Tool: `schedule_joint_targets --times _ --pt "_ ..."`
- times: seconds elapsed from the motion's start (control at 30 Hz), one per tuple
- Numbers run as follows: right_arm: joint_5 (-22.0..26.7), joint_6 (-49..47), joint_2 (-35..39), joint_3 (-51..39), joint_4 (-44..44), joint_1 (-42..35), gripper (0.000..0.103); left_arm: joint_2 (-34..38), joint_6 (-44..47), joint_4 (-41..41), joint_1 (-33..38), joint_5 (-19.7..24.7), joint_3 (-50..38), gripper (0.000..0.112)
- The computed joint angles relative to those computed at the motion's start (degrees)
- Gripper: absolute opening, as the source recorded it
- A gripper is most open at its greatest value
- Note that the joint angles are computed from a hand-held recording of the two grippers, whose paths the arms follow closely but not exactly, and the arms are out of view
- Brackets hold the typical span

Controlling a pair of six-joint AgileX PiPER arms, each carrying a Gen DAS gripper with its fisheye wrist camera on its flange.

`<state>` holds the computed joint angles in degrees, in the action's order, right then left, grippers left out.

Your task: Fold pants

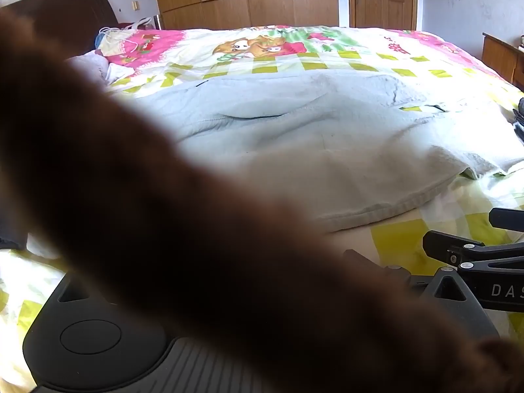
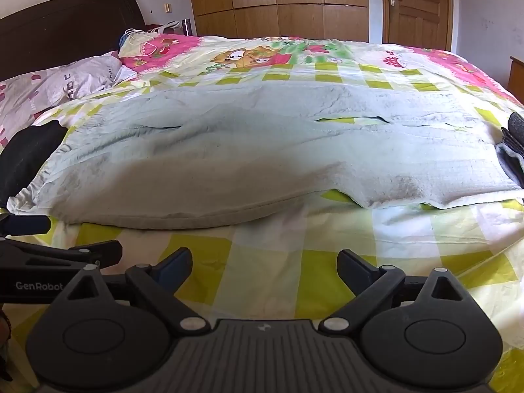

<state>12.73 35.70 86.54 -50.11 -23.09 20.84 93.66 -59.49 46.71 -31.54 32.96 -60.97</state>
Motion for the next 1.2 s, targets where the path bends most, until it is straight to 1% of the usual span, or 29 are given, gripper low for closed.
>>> schedule_joint_targets --times 0.17,0.4,0.43,0.6,0.77,0.83,1.0,1.1,1.2 --pt "0.43 -1.83 0.58 -1.0 1.66 -0.13 0.103 -0.03 0.41 -0.44 0.04 0.19 -0.21 0.103" --pt "0.42 -0.61 0.53 -0.79 0.61 0.17 0.103 -0.03 0.43 -0.32 -0.01 0.41 -0.1 0.103" --pt "0.34 -2.36 0.44 -0.73 2.17 -0.21 0.103 -0.02 0.34 -0.26 0.04 0.33 -0.07 0.103" --pt "0.27 -0.94 0.38 -0.56 0.76 0.04 0.103 -0.03 0.39 -0.14 -0.03 0.31 0.11 0.103" --pt "0.28 -2.07 0.39 -0.67 1.86 -0.15 0.103 -0.09 -0.33 0.58 -0.29 0.46 0.28 0.103" --pt "0.53 0.86 0.74 -1.02 -0.82 0.87 0.103 -0.09 -0.8 0.98 -0.4 0.45 0.41 0.103" --pt "0.49 1.35 0.71 -0.92 -1.19 0.98 0.103 -0.02 -0.64 0.75 -0.46 0.57 0.23 0.103" --pt "0.48 -0.51 0.65 -0.97 0.47 0.62 0.103 0.12 -0.26 0.23 -0.35 0.51 0.08 0.103" --pt "0.77 2.29 0.69 -0.97 -2.17 1.04 0.103 0.18 -0.31 0.24 -0.33 0.45 0.04 0.103"
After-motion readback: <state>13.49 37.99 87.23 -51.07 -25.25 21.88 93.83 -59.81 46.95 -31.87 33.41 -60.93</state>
